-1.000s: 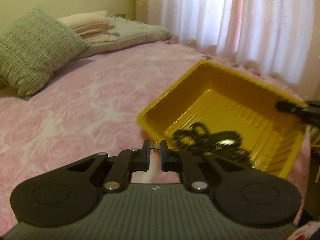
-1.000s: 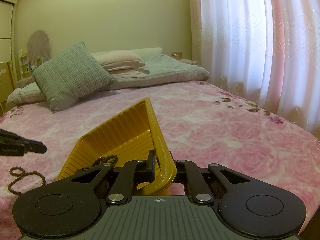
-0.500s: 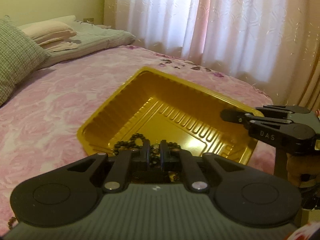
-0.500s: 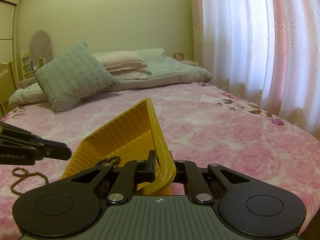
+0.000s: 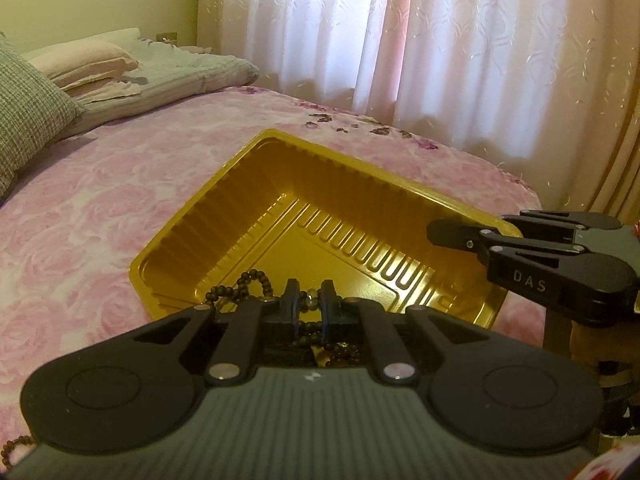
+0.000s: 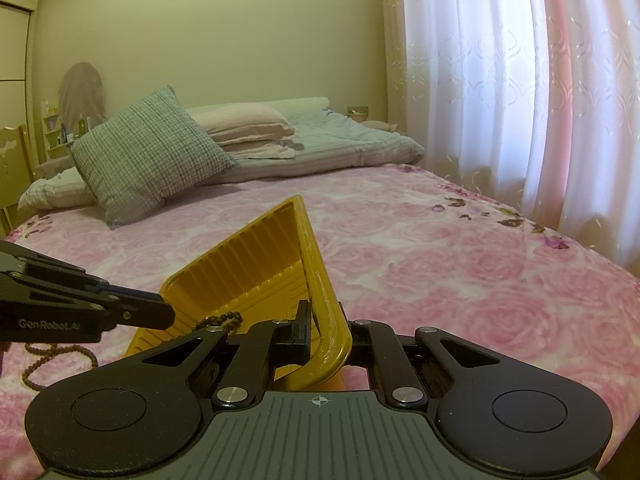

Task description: Organize jewelry

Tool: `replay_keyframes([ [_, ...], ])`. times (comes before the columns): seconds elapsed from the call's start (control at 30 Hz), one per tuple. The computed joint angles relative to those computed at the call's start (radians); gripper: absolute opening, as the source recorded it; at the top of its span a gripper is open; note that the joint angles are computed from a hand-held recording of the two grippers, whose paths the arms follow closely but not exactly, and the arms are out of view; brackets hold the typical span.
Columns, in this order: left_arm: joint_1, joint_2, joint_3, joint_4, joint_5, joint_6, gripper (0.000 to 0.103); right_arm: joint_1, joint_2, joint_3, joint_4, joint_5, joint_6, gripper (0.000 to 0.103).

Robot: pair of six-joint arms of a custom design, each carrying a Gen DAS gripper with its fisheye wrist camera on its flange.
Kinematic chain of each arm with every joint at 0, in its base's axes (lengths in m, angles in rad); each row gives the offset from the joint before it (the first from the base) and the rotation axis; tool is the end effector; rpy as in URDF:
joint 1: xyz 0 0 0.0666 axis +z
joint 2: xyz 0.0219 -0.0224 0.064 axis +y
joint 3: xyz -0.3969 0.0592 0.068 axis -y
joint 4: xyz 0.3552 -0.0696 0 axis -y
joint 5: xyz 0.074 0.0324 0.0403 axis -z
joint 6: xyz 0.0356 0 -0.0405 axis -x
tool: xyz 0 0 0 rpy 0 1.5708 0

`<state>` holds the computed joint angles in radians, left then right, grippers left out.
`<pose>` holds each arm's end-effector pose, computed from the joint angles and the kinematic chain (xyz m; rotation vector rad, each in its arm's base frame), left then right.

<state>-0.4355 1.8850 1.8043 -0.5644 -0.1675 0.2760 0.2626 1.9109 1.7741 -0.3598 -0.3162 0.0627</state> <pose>0.5920 -0.2693 0.3927 0.0838 2.2118 -0.2103 0.6394 0.1829 0.3821 -0.5270 2.0027 0.4496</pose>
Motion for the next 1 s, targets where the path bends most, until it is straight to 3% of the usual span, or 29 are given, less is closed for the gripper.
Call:
replay_keyframes([
  [0.07,0.000,0.001,-0.001,-0.005,-0.002,0.005,0.029,-0.001,-0.001,0.000,0.000,0.000,0.000,0.009],
  [0.53,0.011,-0.076,-0.114,0.007,-0.091,0.024,0.029,0.000,0.000,-0.003,0.003,0.000,-0.002,0.009],
  [1.0,0.086,-0.295,-0.391,0.017,-0.255,0.149,0.029,0.004,-0.008,-0.015,0.012,0.001,-0.002,0.009],
])
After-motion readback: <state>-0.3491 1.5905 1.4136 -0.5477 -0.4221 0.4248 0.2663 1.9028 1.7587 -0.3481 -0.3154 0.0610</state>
